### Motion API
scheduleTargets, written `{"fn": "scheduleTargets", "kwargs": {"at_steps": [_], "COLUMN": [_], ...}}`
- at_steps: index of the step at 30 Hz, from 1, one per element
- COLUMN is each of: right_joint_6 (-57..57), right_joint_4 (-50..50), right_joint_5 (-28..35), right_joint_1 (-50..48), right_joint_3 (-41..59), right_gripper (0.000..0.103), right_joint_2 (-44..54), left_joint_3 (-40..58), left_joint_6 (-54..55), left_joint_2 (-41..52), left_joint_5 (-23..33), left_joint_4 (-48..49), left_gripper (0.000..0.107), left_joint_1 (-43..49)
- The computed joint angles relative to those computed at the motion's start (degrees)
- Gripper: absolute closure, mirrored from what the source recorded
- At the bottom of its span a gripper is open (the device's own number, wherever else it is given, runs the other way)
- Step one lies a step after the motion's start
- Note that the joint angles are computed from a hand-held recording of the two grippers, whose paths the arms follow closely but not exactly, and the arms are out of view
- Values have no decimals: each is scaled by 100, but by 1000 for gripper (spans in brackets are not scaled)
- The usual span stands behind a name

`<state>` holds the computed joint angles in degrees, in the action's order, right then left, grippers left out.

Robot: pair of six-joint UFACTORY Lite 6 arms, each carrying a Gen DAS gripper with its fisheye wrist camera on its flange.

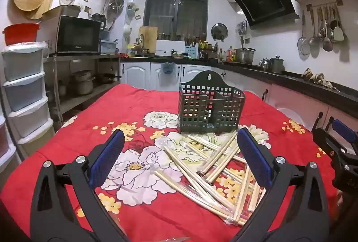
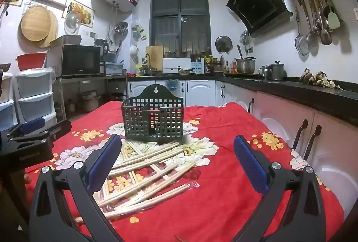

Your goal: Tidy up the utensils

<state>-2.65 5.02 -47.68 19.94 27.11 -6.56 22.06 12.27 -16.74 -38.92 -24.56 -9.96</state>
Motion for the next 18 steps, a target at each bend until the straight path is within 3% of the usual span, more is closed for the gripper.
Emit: {"fn": "scheduleTargets", "kwargs": {"at_steps": [18], "right_joint_6": [-3], "right_joint_4": [-6], "right_joint_5": [138], "right_joint_1": [-36], "right_joint_3": [-76], "right_gripper": [6], "right_joint_2": [-256], "left_joint_3": [-11], "left_joint_6": [-95], "left_joint_2": [-2], "left_joint_5": [-27], "left_joint_4": [34], "left_gripper": [14], "left_joint_1": [7]}}
